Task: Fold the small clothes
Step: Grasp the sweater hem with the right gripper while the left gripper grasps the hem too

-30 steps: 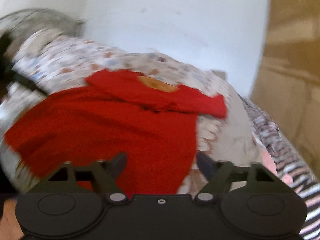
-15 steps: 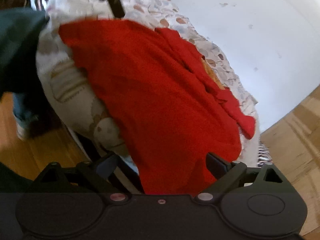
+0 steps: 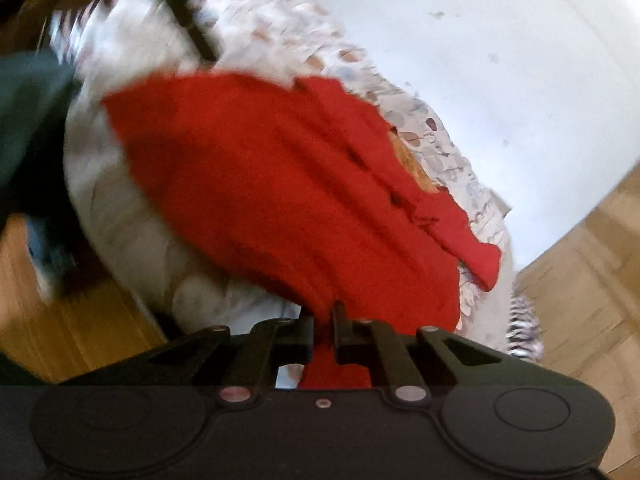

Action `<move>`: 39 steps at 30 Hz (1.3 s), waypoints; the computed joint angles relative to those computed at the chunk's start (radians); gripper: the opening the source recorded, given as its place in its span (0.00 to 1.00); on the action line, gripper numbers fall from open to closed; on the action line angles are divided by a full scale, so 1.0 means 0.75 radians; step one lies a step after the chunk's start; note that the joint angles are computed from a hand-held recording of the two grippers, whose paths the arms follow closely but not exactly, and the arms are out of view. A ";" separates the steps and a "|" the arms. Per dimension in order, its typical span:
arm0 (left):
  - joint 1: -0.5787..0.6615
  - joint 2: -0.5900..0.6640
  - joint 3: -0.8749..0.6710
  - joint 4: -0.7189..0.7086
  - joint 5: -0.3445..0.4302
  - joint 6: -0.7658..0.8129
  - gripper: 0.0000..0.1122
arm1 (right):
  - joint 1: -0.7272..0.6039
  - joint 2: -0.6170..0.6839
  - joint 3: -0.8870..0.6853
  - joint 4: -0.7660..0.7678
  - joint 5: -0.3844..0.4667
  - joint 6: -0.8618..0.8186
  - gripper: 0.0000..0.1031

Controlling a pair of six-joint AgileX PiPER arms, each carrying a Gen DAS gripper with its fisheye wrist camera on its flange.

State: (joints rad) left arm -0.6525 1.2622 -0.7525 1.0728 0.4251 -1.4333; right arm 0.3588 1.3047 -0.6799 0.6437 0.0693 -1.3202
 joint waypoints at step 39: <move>-0.232 0.265 0.002 0.180 0.368 -0.010 0.13 | -0.482 0.853 -1.238 0.294 1.138 0.644 0.21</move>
State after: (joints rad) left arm -0.8262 1.4608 -0.7511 1.2080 0.7010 -1.4410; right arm -0.0024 1.9444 -1.6086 0.8644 0.9226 -0.8369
